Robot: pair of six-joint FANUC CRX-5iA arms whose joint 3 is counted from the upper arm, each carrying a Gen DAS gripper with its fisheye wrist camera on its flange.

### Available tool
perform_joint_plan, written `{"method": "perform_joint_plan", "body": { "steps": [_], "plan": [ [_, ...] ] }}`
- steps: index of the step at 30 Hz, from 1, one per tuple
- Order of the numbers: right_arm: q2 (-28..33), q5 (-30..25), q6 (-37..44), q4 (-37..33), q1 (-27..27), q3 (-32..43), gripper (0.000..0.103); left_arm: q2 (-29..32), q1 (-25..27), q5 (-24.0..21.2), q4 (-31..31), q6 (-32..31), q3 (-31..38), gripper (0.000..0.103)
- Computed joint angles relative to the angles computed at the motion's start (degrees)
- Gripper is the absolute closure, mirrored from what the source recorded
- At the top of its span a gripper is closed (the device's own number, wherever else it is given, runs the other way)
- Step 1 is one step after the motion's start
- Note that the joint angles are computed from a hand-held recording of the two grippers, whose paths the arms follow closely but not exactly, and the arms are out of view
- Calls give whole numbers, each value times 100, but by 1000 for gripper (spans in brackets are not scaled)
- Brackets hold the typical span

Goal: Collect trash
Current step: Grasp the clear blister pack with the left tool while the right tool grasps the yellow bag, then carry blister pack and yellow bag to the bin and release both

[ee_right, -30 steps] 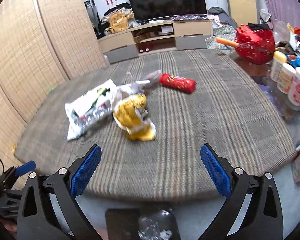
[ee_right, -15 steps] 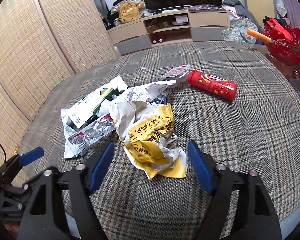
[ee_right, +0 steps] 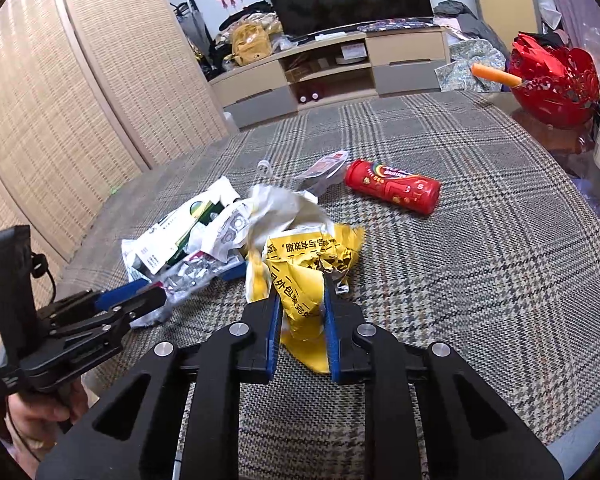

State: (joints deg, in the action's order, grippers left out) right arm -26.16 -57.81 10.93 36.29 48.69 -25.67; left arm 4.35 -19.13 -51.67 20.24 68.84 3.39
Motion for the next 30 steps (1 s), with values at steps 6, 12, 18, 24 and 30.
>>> {"method": "perform_joint_plan", "body": {
  "steps": [6,12,18,24,30],
  "plan": [
    [-5,-81,-4,16,41,8,86,32,-57,-119,-61,34,23,96],
    [-147,-360,-202,164,291,-13,87,-253,-176,-109,-234,137,-170,98],
    [-303,-873,-450,427,760,32,87,-706,-194,-200,-313,287,-390,98],
    [-589,-1531,-802,790,1559,21,87,-1326,-198,-277,-374,425,-750,98],
    [-783,-2483,-1177,1130,2614,70,87,-1924,-282,-422,-531,677,-1004,98]
  ]
}}
